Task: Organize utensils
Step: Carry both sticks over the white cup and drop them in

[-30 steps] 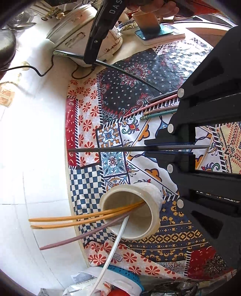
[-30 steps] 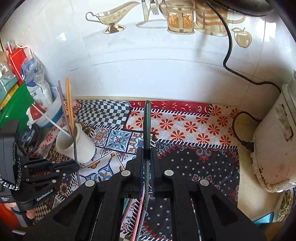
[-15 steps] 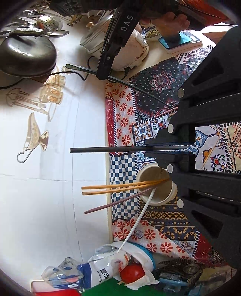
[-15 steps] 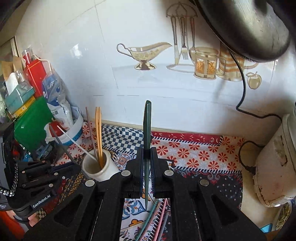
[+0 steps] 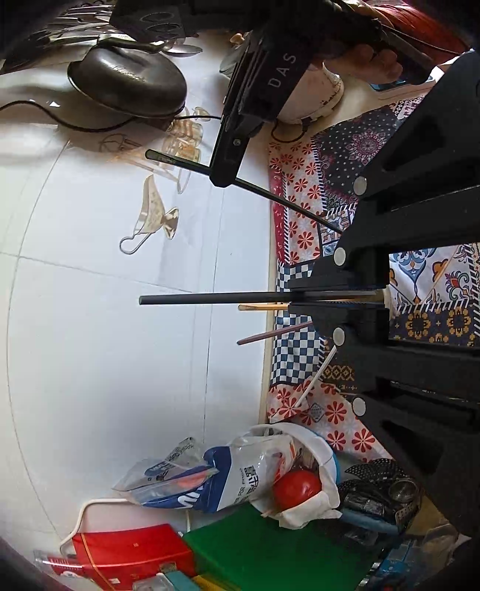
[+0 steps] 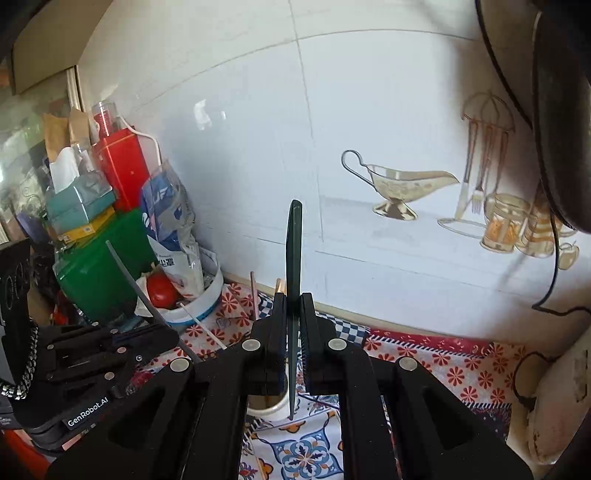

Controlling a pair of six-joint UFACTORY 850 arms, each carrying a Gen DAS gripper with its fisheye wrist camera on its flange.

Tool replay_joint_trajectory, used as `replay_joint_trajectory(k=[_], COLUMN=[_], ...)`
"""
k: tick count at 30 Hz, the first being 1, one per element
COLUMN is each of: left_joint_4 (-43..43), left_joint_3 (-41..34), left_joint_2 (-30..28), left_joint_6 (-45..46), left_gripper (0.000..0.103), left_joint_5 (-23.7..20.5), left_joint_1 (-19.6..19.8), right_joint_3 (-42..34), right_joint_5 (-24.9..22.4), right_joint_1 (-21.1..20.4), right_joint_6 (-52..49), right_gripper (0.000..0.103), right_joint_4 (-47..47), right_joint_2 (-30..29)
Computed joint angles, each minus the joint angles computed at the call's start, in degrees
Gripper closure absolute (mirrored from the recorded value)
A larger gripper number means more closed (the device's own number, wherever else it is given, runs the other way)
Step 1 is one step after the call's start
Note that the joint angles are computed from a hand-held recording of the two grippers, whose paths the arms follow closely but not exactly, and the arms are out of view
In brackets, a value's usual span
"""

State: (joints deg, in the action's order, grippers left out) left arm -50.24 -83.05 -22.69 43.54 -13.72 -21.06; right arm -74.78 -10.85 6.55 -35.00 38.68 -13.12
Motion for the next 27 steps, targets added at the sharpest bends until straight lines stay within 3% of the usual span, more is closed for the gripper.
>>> replay_joint_trajectory(k=[8, 17, 27], left_joint_4=[2.4, 11.6, 13.4], left_joint_3=[-3.3, -9.1, -11.6], left_joint_2=[-3.4, -10.5, -14.1], left_joint_6=[-4.0, -13.2, -15.5], left_gripper=[0.1, 0.1, 0.1], left_joint_5=[-0.4, -5.1, -10.4], left_joint_1=[1.3, 1.3, 2.0], right_joint_3=[-4.4, -8.3, -9.6], right_joint_5=[0.2, -4.0, -7.7], right_joint_1=[1.9, 2.5, 3.1], right_joint_6=[4.8, 16.7, 22.2], right_gripper=[0.097, 0.097, 0.097], right_joint_4=[-5.1, -17.7, -25.8], right_joint_2=[-5.0, -10.4, -13.2])
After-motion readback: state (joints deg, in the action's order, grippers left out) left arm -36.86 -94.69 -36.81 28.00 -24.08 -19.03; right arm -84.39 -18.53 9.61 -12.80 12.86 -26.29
